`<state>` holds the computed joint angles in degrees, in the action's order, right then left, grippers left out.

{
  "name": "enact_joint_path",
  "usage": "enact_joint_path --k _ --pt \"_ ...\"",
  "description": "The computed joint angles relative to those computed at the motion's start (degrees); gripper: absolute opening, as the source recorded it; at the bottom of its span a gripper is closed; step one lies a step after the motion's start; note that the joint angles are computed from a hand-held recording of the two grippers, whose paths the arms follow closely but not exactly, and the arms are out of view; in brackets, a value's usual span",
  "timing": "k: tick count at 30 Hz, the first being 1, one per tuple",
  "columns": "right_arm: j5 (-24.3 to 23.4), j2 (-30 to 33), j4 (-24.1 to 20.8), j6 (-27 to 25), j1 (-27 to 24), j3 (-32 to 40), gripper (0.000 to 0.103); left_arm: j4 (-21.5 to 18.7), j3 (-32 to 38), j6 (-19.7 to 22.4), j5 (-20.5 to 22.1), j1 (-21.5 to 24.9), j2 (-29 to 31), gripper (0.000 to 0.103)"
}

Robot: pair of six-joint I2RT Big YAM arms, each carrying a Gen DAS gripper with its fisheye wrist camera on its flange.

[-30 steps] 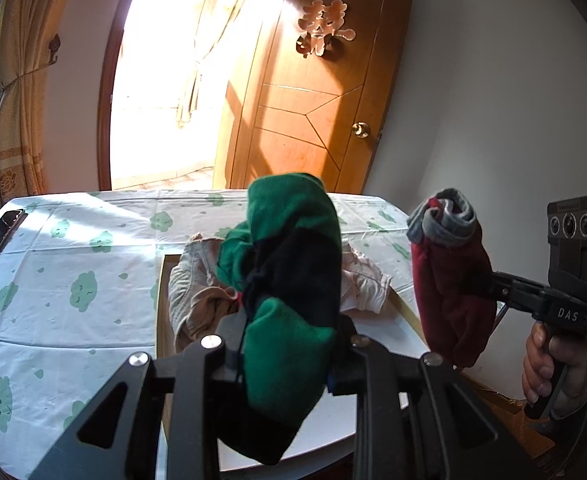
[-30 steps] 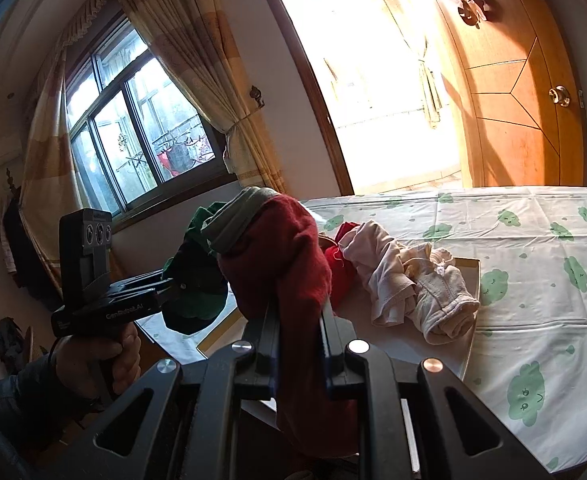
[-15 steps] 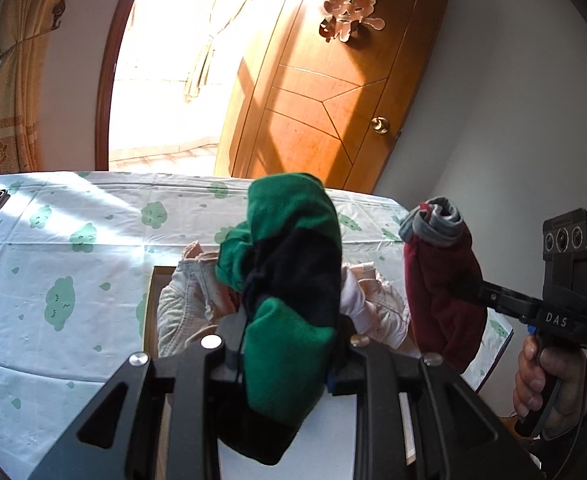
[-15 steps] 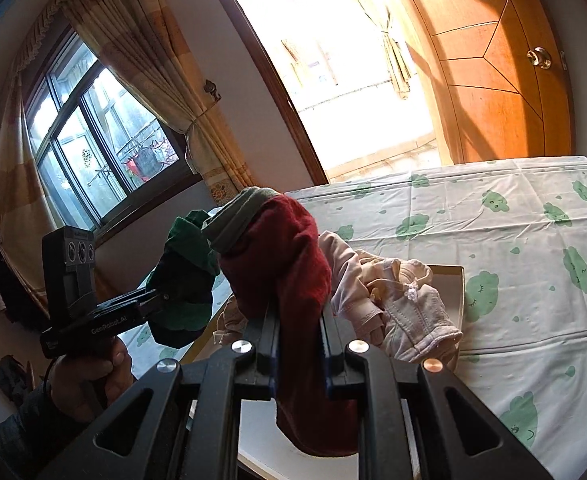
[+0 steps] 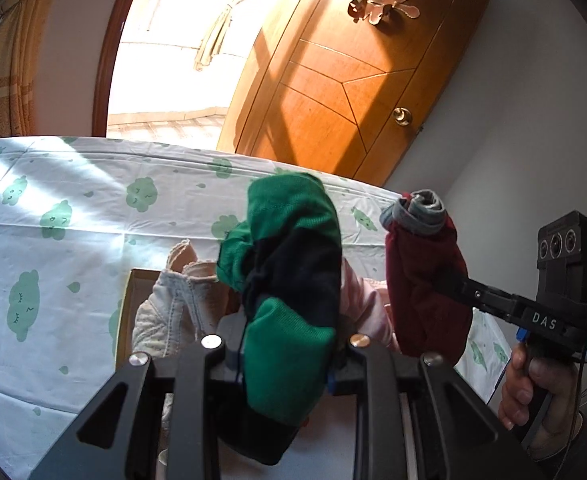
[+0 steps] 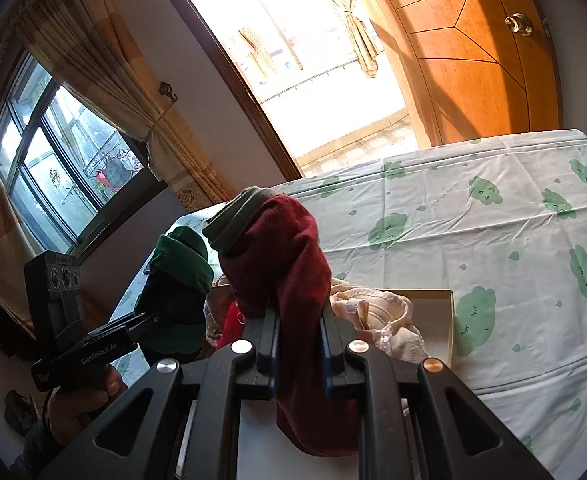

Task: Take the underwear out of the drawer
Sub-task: 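Lower the pink-red and green-navy underwear into the tray and open both tools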

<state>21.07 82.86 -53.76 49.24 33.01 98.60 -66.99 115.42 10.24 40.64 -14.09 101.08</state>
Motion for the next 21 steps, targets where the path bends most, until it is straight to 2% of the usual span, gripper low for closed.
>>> enact_joint_path --k 4,10,13,15,21 --pt "-1.1 3.1 -3.2 0.2 -1.3 3.0 0.017 -0.4 1.4 -1.2 -1.0 -0.5 2.0 0.025" --pt "-0.4 6.7 -6.6 -0.8 -2.3 6.3 0.018 -0.8 2.9 -1.5 -2.6 -1.6 3.8 0.026" --pt "-0.6 8.5 -8.7 -1.2 -2.7 8.3 0.020 -0.7 3.3 -1.6 -3.7 -2.1 4.4 0.030" --pt "-0.7 9.2 -9.6 -1.3 -2.8 9.0 0.020 -0.5 3.0 -1.2 -4.7 -2.3 4.5 0.038" --pt "-1.3 9.6 -10.5 -1.5 -3.2 8.7 0.021 0.5 1.7 -1.1 -5.8 -2.5 4.6 0.043"
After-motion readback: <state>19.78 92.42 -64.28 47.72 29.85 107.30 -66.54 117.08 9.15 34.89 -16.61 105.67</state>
